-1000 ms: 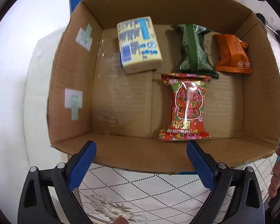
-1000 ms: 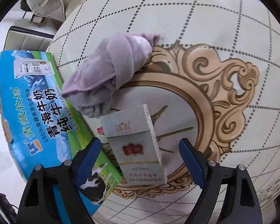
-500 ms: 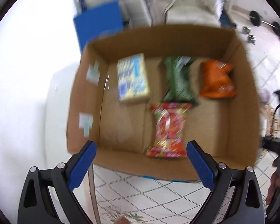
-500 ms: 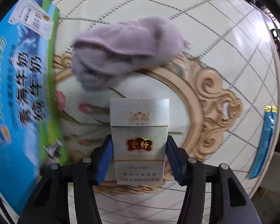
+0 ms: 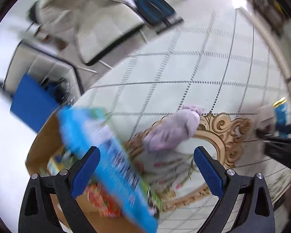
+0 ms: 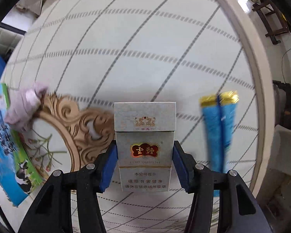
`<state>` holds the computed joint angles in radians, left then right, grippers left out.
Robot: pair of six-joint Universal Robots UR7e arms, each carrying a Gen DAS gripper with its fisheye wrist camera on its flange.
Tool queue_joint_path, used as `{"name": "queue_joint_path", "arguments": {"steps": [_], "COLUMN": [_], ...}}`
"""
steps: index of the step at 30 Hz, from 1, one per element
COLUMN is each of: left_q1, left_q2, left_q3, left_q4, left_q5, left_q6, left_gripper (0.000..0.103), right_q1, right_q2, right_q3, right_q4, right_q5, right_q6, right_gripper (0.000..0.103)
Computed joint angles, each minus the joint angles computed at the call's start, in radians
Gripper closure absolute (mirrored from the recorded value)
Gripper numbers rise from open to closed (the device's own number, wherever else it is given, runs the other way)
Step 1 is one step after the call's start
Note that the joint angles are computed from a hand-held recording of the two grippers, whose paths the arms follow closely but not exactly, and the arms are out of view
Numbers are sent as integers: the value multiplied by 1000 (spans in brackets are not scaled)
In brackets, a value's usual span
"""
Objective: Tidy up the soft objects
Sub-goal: 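Grasp the lilac cloth with the left tool while the right tool carries the pack into the box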
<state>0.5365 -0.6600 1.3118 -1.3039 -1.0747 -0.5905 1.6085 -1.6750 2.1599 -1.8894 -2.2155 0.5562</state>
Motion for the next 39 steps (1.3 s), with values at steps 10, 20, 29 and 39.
{"name": "queue_joint_path", "arguments": {"steps": [10, 20, 29, 39], "left_q1": [46, 9, -32, 31], "left_q2": [116, -188, -522, -788], "left_q3": [-29, 156, 235, 343], "left_q4": [22, -297, -179, 68], "left_q5": [-50, -201, -75, -29], "left_q6": [-5, -266, -438, -616], "left_gripper": [60, 61, 61, 61], "right_q1": [0, 85, 464, 581], "right_q2": [17, -85, 140, 428], "right_q3": [-55, -103, -337, -394], "right_q4": [-6, 57, 81, -4], "right_q5": [47, 133, 222, 329], "right_q6": [-80, -117, -28, 15], "right_gripper": [45, 46, 46, 46]}}
